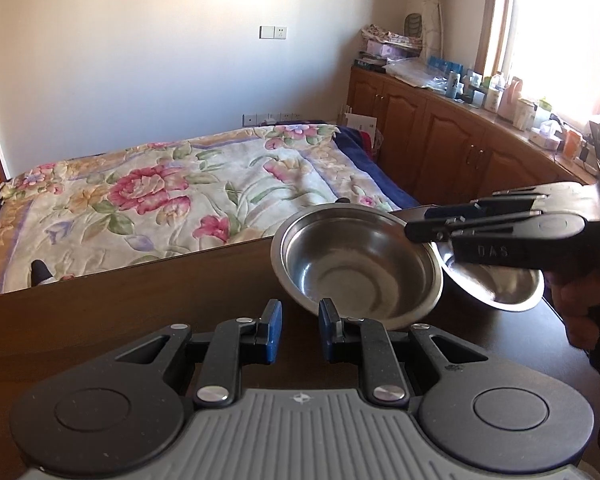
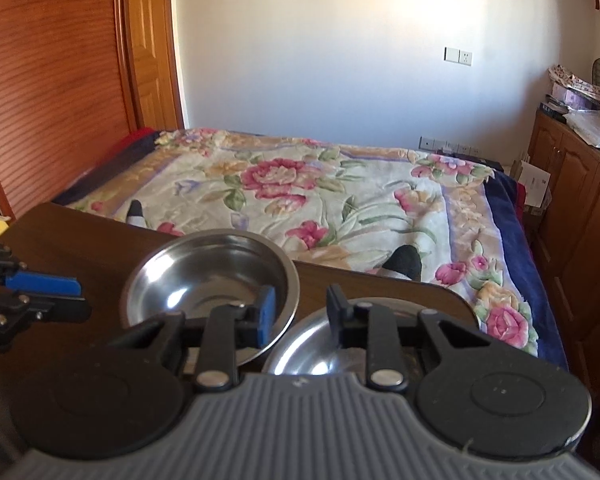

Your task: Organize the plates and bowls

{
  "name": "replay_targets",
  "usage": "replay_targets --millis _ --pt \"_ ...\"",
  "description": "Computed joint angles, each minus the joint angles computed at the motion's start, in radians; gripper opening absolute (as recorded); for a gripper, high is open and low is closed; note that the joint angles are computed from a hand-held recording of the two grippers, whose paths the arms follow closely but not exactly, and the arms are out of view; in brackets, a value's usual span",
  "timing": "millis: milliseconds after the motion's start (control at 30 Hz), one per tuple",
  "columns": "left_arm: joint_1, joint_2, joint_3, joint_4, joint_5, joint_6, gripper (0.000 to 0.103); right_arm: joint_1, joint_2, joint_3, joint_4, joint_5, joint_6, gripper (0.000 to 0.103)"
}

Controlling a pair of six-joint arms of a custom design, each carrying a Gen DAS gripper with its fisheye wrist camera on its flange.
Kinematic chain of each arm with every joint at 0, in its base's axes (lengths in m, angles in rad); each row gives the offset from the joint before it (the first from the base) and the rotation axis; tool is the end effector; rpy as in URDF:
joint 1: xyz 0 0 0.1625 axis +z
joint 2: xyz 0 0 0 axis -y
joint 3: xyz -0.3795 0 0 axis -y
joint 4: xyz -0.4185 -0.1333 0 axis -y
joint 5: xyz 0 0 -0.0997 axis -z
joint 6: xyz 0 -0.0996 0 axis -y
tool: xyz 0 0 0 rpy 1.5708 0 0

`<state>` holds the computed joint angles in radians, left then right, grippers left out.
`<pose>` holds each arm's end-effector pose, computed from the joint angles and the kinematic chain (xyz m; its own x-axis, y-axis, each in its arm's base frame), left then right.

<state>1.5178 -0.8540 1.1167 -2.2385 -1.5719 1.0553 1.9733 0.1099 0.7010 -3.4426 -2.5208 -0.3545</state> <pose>0.0915 -0.7903 0.2877 -0.4499 0.8249 -0.3423 0.8928 0.4060 -0.1951 0.3477 -0.6831 -0.1238 -0.6964 0.2430 0.6753 -0.4616 0.5688 -0.6807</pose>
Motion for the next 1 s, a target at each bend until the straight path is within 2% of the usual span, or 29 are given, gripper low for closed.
replay_targets --millis 100,267,500,600,767,1000 --pt "0.001 0.014 -0.011 -0.004 -0.014 -0.006 0.022 -0.004 0.036 -0.066 0.029 -0.012 -0.012 0.029" --pt "-0.002 0.02 -0.021 0.0 -0.016 -0.011 0.022 -0.006 0.066 -0.127 0.092 -0.019 -0.011 0.028" --pt "-0.002 0.026 -0.032 0.008 -0.008 -0.025 0.022 -0.007 0.095 -0.192 0.16 -0.022 0.012 0.021" --pt "0.002 0.026 -0.032 0.001 -0.005 -0.025 0.022 -0.008 0.079 -0.167 0.178 -0.008 0.052 0.019" --pt "0.009 0.04 -0.063 0.025 -0.004 -0.038 0.024 -0.006 0.076 -0.165 0.196 -0.005 0.072 0.015" --pt "0.01 0.055 -0.086 0.034 0.022 -0.047 0.025 -0.007 0.052 -0.126 0.217 0.031 0.125 0.015"
